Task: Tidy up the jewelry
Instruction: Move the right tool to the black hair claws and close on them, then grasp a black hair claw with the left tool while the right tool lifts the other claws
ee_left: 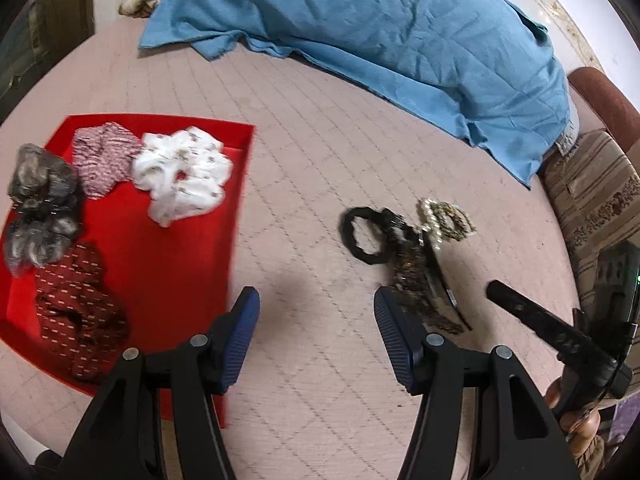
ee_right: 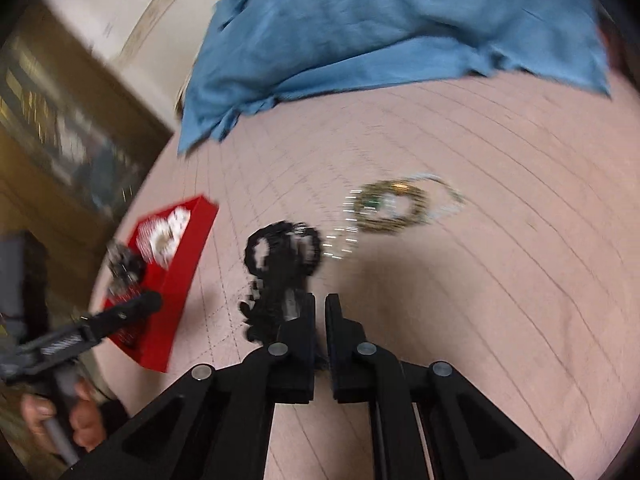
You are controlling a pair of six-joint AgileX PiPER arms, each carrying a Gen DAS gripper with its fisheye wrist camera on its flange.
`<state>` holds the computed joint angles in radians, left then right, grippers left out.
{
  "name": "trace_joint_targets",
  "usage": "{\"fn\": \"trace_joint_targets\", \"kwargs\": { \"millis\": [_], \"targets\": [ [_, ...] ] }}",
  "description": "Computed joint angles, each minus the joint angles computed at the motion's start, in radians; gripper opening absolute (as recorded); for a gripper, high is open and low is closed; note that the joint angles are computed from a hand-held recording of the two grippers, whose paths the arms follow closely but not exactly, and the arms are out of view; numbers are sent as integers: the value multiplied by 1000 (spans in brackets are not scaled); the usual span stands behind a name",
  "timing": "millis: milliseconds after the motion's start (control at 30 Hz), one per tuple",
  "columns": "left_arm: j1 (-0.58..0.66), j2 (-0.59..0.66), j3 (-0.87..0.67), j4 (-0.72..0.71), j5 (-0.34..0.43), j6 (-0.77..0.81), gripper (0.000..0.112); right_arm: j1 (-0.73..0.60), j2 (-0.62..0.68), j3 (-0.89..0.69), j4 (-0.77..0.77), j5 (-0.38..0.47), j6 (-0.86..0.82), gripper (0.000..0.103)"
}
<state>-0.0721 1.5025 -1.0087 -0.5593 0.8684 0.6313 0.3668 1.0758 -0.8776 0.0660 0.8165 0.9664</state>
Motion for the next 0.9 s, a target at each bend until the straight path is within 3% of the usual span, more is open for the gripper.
{"fn": "trace_joint_targets", "kwargs": {
  "millis": [67,233,267,333,400,633,700,767,833,900],
  "targets": [
    [-35,-2,11,1,-12,-5,59,-13,-110,66,-30,43,74,6],
    [-108,33,12,-13,-38,-29,59,37,-205,109,-114,124,178,10],
    [-113,48,5,-30,-34,-31,59,32,-208,113,-102,122,165,15],
    [-122,79,-17,-48,-30,-48,59,52,-203,109,-132,125,180,41],
    [-132,118,-53,-66,-24,-64,59,71,-190,103,-163,127,197,43],
    [-201,324,-256,-60,3,-159,57,-2,-180,146,-61,41,105,43],
    [-219,375,-301,-48,13,-182,47,1,-162,144,-34,-1,79,43],
    [-230,412,-339,-33,37,-195,25,0,-119,124,12,-47,11,43],
    [-237,432,-356,-30,48,-194,12,9,-55,87,58,-92,-64,43],
    [-237,432,-357,-32,50,-189,8,31,19,41,81,-121,-115,43]
  ]
}}
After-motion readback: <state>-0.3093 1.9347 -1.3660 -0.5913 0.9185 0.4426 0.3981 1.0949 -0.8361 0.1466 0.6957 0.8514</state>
